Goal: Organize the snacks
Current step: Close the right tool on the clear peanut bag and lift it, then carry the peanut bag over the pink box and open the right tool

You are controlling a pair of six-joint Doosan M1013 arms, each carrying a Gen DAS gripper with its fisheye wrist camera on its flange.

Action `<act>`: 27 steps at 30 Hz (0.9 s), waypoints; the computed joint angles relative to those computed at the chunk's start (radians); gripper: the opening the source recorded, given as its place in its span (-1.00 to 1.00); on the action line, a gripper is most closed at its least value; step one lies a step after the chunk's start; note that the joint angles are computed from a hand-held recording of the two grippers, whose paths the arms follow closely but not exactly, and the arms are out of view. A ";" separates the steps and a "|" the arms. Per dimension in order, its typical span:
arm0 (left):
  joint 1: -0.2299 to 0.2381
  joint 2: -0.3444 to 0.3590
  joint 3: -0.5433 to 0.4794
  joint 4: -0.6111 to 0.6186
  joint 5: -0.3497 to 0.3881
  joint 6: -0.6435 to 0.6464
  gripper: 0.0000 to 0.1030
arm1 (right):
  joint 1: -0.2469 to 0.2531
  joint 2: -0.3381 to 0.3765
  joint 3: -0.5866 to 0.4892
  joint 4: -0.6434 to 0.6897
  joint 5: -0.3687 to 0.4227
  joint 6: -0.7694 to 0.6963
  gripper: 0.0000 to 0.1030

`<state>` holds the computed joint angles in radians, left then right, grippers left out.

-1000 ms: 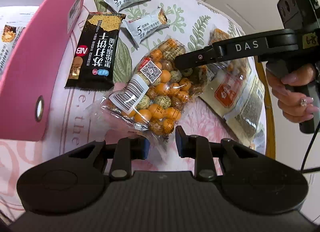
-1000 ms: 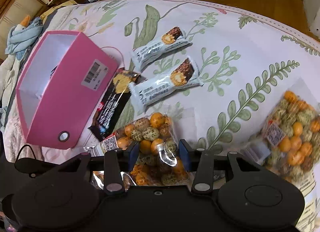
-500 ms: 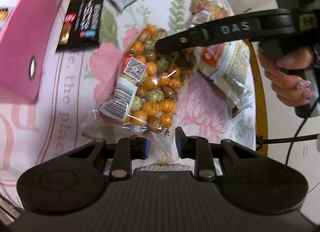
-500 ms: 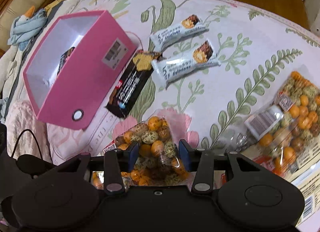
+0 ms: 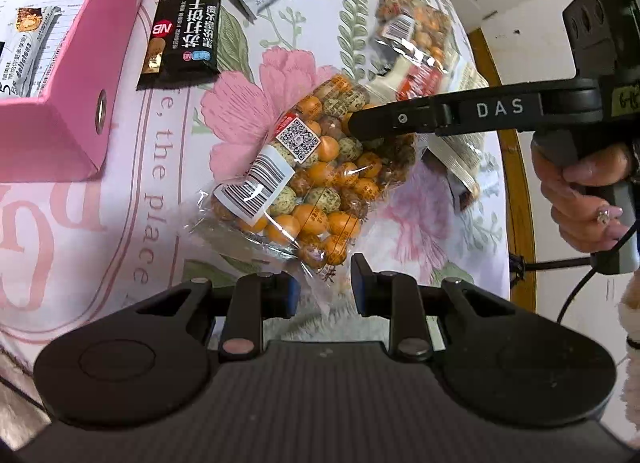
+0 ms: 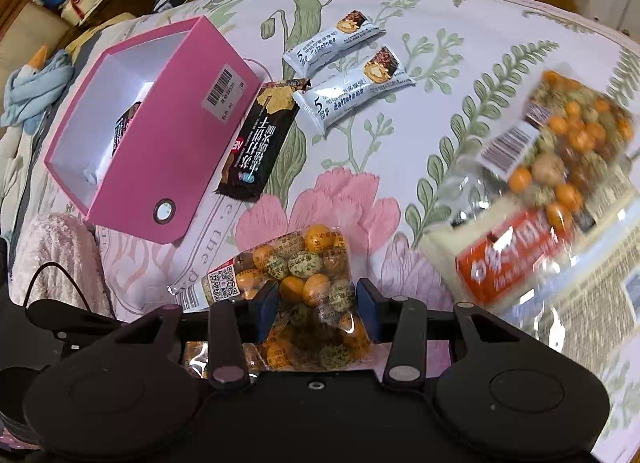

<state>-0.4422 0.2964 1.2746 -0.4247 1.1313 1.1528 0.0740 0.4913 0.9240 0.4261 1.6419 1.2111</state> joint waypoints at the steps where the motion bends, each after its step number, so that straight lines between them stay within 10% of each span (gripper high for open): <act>1: -0.003 -0.003 0.000 0.004 0.003 0.003 -0.52 | -0.001 -0.011 0.012 -0.001 -0.008 0.006 -0.07; 27: 0.040 -0.227 0.084 0.211 -0.039 -0.026 -0.51 | 0.102 -0.108 0.007 0.100 -0.115 0.048 -0.07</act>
<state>-0.4023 0.0692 1.3584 -0.2137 1.0927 1.1268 0.1756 0.3836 0.9308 0.5265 1.5266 1.2587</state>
